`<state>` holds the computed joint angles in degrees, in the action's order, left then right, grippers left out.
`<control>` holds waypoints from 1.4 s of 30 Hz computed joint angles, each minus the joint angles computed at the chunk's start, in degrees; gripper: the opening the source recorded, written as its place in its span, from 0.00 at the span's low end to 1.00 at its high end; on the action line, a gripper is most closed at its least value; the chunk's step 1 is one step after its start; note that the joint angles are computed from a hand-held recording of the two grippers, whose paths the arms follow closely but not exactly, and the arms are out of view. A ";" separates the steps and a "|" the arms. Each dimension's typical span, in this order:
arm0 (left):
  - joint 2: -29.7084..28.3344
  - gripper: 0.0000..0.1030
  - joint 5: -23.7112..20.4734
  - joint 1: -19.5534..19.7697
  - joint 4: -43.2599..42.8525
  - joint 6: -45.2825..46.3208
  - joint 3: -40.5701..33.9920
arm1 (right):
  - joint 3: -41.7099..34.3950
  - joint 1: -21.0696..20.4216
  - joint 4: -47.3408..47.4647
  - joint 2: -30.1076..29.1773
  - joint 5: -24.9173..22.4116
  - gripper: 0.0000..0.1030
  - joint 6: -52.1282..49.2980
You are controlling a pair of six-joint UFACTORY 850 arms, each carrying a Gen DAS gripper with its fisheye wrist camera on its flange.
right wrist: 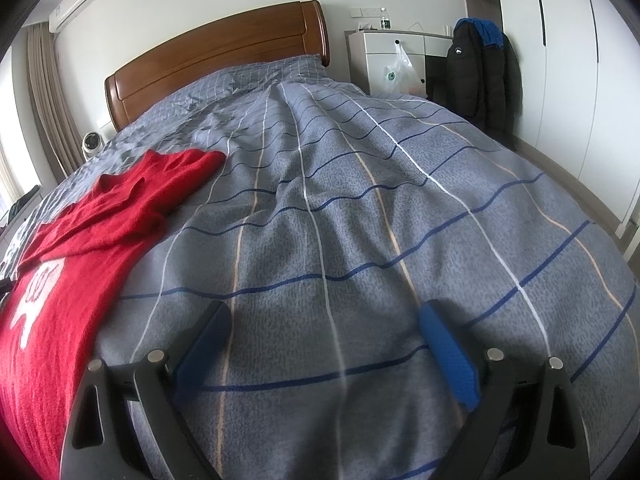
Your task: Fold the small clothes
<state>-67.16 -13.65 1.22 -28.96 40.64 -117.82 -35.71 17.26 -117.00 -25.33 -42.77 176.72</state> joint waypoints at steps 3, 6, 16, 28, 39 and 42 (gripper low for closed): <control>0.02 1.00 0.02 0.00 -0.02 0.02 0.03 | -0.05 0.03 0.17 -0.03 0.03 0.92 -0.16; 0.02 1.00 0.00 0.00 -0.02 0.02 0.02 | -0.19 0.10 0.76 -0.08 0.09 0.92 -0.82; 0.05 1.00 0.07 -0.01 -0.08 0.08 0.11 | -0.04 0.20 0.37 -0.08 -0.05 0.92 -0.28; -0.06 1.00 0.03 -0.22 0.30 -0.50 0.10 | -0.31 0.25 0.91 -0.41 -0.21 0.93 -0.99; 14.63 0.97 -16.88 4.58 -24.92 31.79 18.77 | -0.82 0.05 1.31 0.01 1.80 0.95 -2.74; 23.19 0.98 -24.36 7.64 -29.49 45.95 31.93 | 1.55 1.86 0.31 5.50 5.28 0.95 -2.55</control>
